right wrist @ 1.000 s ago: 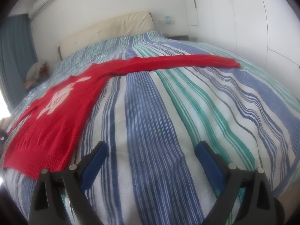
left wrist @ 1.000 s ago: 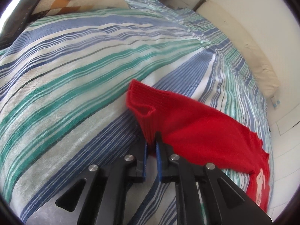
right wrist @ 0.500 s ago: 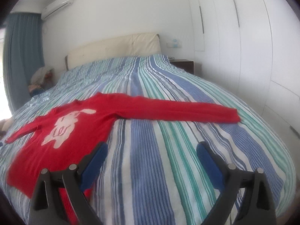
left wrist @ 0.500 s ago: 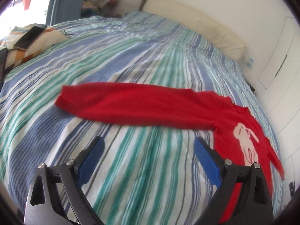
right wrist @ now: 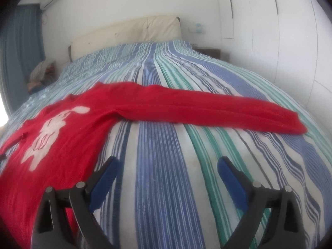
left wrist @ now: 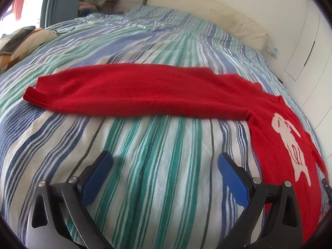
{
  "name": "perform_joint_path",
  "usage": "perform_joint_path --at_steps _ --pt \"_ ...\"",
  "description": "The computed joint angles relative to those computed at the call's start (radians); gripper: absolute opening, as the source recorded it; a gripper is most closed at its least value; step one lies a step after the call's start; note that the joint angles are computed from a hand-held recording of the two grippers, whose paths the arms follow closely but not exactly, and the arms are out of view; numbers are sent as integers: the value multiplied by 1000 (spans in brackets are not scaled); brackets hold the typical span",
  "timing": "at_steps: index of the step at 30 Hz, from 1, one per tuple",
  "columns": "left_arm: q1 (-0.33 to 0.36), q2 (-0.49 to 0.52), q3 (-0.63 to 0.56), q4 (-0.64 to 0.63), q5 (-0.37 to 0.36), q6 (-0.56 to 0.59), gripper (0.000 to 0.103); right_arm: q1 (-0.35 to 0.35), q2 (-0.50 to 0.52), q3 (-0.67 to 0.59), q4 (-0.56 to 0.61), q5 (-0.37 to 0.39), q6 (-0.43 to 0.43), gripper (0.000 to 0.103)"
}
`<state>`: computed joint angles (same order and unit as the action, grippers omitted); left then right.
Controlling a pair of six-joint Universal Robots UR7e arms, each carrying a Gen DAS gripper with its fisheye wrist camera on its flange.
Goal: Fold small clothes
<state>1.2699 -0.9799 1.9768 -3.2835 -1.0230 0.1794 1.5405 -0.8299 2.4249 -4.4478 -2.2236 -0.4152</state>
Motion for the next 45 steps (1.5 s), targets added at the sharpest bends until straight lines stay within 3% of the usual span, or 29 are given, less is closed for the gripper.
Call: perform_joint_path --at_steps 6,13,31,36,41,45 --pt "-11 26 -6 -30 37 25 102 -43 -42 27 72 22 118 95" --pt "-10 25 -1 -40 38 31 102 -11 -19 -6 79 -53 90 95" --pt "-11 28 -3 -42 45 32 102 -13 -21 -1 76 -44 99 95" --pt "-44 58 -36 31 180 33 103 -18 -25 7 72 -29 109 95" --pt "-59 84 -43 36 253 54 103 -17 -25 8 70 -27 112 95" --pt "-59 81 -39 35 254 56 103 -18 -27 13 67 -21 117 95"
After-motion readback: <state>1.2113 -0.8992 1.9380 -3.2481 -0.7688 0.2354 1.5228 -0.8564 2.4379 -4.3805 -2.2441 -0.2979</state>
